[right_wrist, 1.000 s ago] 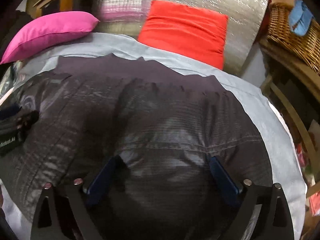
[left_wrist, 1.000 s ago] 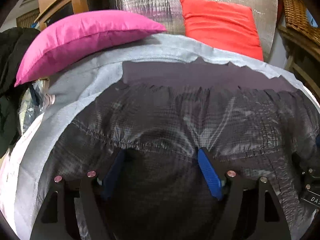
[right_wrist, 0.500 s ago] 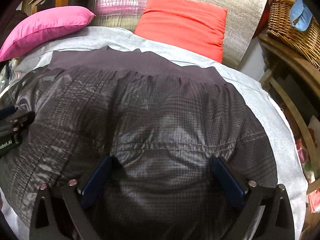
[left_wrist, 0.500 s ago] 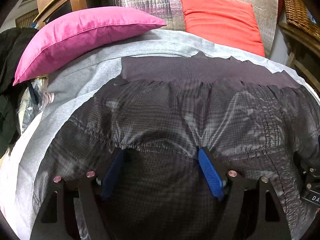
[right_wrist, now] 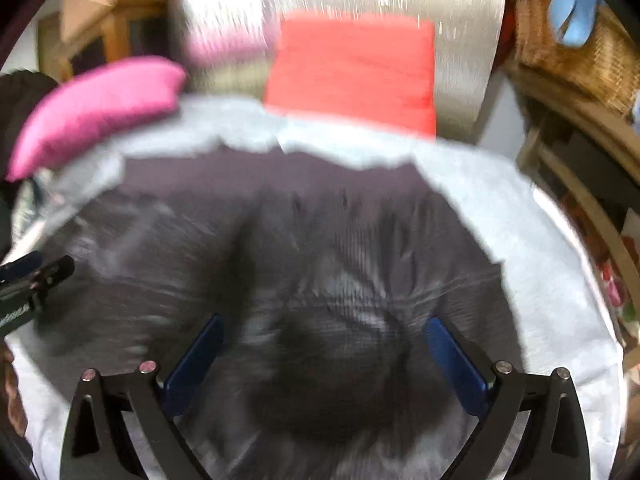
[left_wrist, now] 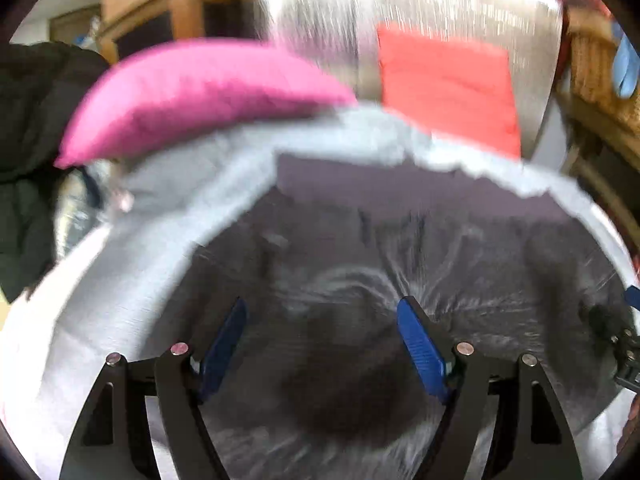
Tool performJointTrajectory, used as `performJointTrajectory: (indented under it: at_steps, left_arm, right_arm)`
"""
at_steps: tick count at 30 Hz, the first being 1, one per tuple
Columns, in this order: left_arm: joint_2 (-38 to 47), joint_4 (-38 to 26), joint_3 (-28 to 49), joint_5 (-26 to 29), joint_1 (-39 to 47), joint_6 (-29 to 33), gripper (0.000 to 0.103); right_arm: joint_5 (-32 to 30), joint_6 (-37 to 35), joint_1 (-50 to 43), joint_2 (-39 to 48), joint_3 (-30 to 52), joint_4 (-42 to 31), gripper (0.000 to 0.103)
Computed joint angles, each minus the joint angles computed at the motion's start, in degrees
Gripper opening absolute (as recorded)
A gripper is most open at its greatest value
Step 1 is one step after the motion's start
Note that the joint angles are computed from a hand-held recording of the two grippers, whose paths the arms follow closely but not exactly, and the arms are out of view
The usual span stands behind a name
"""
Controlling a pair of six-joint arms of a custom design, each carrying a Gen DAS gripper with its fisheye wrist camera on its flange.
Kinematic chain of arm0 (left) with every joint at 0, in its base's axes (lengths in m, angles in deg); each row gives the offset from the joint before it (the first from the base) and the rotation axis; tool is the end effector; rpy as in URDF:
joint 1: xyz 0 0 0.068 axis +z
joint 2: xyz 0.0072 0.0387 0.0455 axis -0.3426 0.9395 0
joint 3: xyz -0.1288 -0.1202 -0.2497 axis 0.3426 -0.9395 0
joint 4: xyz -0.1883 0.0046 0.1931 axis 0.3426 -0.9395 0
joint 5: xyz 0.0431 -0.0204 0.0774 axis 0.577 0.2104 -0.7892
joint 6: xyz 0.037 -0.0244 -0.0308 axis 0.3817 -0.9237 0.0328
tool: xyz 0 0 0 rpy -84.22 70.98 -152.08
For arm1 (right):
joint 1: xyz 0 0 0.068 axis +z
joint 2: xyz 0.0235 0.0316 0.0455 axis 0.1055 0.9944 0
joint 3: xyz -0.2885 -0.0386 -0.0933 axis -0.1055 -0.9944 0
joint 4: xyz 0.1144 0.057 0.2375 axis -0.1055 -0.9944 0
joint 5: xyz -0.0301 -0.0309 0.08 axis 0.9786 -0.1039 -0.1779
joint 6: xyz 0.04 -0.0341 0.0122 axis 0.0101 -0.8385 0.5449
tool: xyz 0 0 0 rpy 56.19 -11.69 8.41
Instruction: Fold large clothes
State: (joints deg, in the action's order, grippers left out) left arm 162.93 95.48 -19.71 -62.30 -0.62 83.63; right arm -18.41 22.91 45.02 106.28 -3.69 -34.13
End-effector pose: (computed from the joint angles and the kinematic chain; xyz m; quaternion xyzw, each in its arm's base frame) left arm 0.3232 0.0982 0.1182 0.1335 0.9092 -0.0504 0.3912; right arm 0.2007 0.1340 0.1367 0.1537 0.9120 -0.0820 0.3715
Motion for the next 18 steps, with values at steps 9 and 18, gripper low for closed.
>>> performJointTrajectory:
  at_steps: [9, 18]
  left_arm:
    - [2.79, 8.24, -7.12, -0.97, 5.61, 5.78, 0.08]
    - [8.79, 19.74, -10.19, -3.05, 4.73, 6.97, 0.082]
  right_arm:
    - [3.43, 9.65, 14.5, 4.87, -3.26, 4.8, 0.102]
    - [1.57, 10.16, 13.12, 16.46, -4.69, 13.19, 0.102]
